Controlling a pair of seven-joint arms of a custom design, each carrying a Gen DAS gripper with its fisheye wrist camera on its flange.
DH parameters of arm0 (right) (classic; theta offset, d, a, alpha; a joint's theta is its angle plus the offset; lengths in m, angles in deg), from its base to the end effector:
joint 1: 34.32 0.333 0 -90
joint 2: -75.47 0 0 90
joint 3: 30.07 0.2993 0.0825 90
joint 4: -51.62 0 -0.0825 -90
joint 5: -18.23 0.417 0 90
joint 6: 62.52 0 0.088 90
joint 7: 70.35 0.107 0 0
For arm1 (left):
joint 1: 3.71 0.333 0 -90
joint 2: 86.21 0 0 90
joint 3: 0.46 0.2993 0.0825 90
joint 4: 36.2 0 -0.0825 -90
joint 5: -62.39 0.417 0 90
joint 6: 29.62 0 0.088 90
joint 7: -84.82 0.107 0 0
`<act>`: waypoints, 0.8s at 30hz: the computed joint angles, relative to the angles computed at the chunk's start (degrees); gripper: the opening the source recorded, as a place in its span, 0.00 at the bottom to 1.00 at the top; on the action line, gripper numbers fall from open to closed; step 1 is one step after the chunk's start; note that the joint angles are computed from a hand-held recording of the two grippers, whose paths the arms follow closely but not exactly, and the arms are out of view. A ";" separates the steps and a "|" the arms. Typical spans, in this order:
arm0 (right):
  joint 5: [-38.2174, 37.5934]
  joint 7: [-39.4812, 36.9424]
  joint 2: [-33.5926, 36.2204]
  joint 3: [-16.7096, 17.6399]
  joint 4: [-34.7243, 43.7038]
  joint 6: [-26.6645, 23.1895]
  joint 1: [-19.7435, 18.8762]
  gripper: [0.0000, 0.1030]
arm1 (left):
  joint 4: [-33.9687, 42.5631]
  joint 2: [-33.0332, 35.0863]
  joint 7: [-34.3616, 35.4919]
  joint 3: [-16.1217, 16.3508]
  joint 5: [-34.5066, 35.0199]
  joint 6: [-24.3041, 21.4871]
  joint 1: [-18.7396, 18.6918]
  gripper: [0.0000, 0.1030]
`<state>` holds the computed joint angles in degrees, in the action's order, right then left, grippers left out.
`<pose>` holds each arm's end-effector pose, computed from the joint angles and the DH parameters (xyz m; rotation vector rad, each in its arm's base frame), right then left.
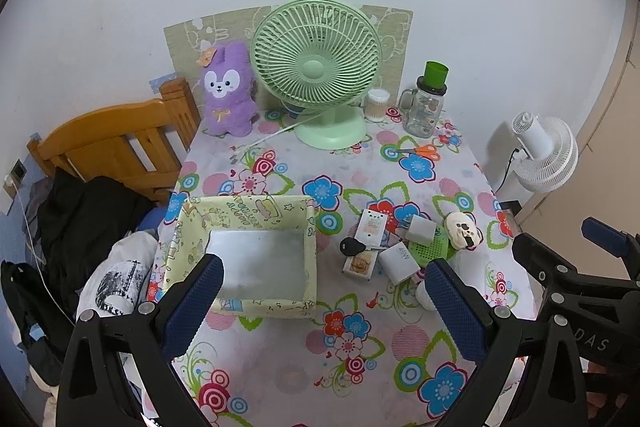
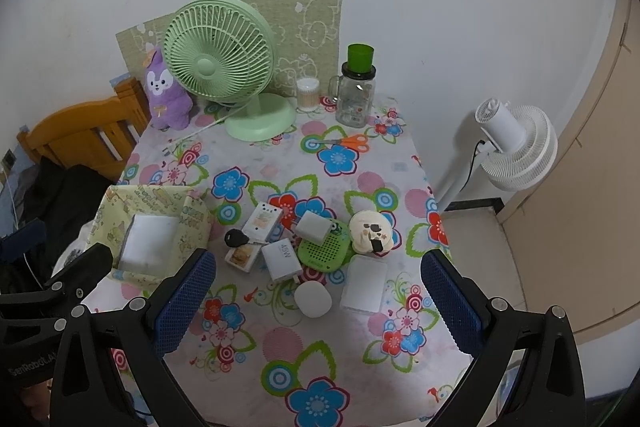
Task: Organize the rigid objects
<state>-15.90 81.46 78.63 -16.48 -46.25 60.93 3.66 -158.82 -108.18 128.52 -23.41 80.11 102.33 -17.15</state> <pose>0.4227 0.4906 0.5707 -1.8811 1.7833 -0.6091 0.4154 -0.3270 0.5844 -1.8575 1.8352 -0.6369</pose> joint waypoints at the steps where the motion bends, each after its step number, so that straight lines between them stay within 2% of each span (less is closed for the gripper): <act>1: 0.27 -0.34 0.01 -0.13 -0.10 0.21 -0.16 1.00 | 0.37 0.55 -0.01 -0.03 -0.17 -0.01 -0.02 0.99; 14: 6.39 -6.55 -0.80 -1.52 -4.29 4.38 -3.47 1.00 | 5.30 8.92 -1.33 0.87 -0.53 -0.42 -2.60 0.99; 24: 11.65 -12.54 -0.14 -2.76 -8.64 8.35 -6.34 0.96 | 10.08 17.59 -5.07 2.19 3.04 -2.06 -6.40 0.99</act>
<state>-4.25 68.93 78.49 -19.24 -54.89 69.27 -2.68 -148.75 -90.59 123.44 -21.22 83.14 100.27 -23.56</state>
